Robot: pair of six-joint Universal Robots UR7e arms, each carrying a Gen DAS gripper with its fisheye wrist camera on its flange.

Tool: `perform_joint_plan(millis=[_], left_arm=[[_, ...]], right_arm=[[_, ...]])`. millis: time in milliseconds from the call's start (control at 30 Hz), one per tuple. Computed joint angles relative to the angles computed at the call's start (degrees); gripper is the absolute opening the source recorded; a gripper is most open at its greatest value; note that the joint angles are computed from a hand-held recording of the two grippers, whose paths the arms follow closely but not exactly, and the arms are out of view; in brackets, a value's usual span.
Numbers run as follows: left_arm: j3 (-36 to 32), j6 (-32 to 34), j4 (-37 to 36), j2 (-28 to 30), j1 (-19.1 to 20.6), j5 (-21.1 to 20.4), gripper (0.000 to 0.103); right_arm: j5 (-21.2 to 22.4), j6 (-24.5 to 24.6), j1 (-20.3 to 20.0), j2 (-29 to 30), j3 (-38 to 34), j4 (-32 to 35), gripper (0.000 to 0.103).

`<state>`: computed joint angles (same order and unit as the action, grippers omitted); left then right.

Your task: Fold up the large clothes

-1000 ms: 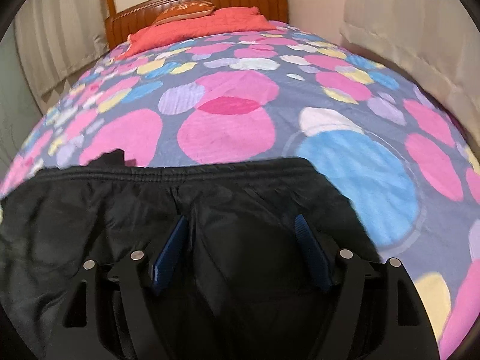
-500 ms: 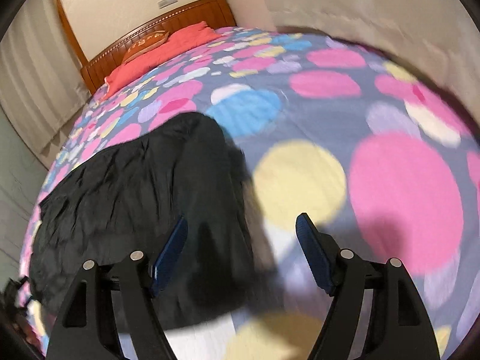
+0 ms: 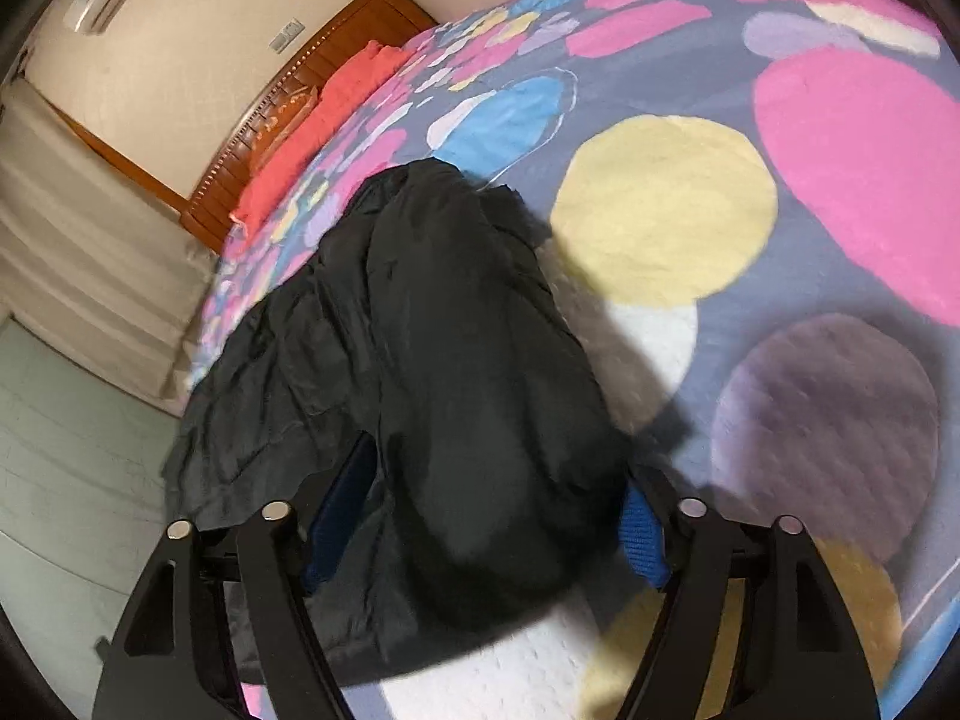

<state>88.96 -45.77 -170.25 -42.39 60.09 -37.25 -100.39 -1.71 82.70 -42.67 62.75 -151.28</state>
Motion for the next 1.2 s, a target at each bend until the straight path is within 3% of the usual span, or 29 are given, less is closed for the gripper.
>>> perform_joint_plan(millis=[33, 100, 300, 467, 900, 1200], left_arm=[[-1.1, -0.8, 2.4, 0.6, -0.1, 2.2, 0.07], [-2.1, 3.2, 0.4, 1.5, 0.1, 0.8, 0.042], [-0.6, 7.1, -1.1, 0.9, -0.8, 1.4, 0.024], [2.3, 8.5, -1.3, -0.7, -2.4, 3.0, 0.022], [17.9, -2.9, 1.3, -8.9, -8.0, 5.4, 0.022], [23.7, -9.7, 5.6, -12.4, -11.4, 6.8, 0.022]], right_arm=[[-2.6, -0.8, 0.6, 0.6, -0.3, -1.0, 0.056], [-2.5, -1.4, 0.6, 0.6, 0.4, -2.4, 0.049], [-0.8, -2.8, 0.3, -0.8, 3.5, -5.4, 0.03], [0.4, -3.0, 0.1, -3.3, 6.6, -5.9, 0.026], [2.0, -5.4, -1.7, -12.8, 20.7, -9.4, 0.026], [3.5, -6.3, -2.8, -17.6, 27.3, -10.6, 0.026]])
